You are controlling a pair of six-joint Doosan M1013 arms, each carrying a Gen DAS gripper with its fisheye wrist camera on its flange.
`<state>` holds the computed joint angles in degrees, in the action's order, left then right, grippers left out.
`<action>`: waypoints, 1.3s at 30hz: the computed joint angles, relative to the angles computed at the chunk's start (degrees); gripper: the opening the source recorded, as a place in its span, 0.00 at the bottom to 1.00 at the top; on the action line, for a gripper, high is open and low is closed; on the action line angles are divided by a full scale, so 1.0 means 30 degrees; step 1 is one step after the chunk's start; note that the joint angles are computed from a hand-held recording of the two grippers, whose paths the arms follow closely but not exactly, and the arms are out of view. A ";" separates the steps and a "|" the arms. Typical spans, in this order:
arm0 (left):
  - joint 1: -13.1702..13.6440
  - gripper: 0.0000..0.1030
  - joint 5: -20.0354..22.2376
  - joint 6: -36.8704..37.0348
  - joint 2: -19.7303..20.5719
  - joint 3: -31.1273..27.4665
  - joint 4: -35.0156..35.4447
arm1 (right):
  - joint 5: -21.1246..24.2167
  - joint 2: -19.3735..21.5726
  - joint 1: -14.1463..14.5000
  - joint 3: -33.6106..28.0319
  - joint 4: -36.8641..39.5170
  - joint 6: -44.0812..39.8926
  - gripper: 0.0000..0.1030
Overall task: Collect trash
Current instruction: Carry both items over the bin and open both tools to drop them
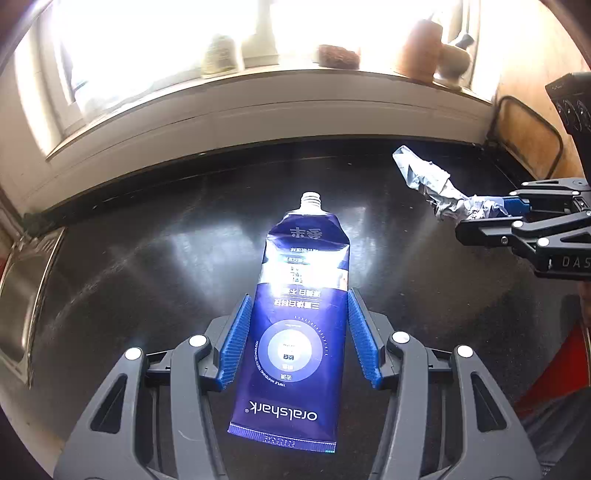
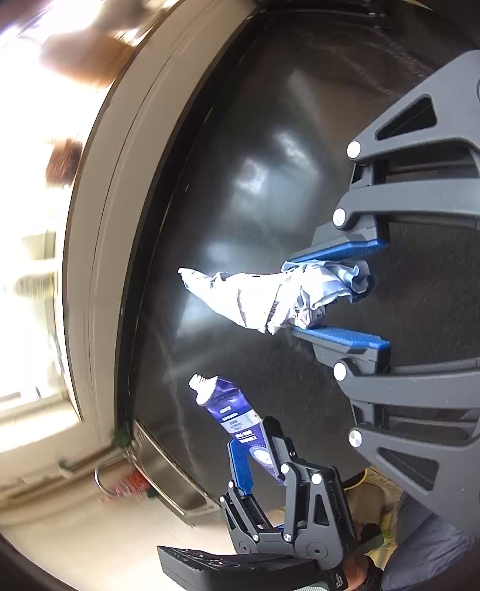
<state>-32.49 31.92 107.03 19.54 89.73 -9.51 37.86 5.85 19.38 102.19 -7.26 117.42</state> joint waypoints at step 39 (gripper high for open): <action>0.9374 0.42 0.0210 -1.9366 -0.2548 0.7961 0.8922 | 1.2344 1.6300 0.7223 -2.1942 0.8542 -1.4361 0.38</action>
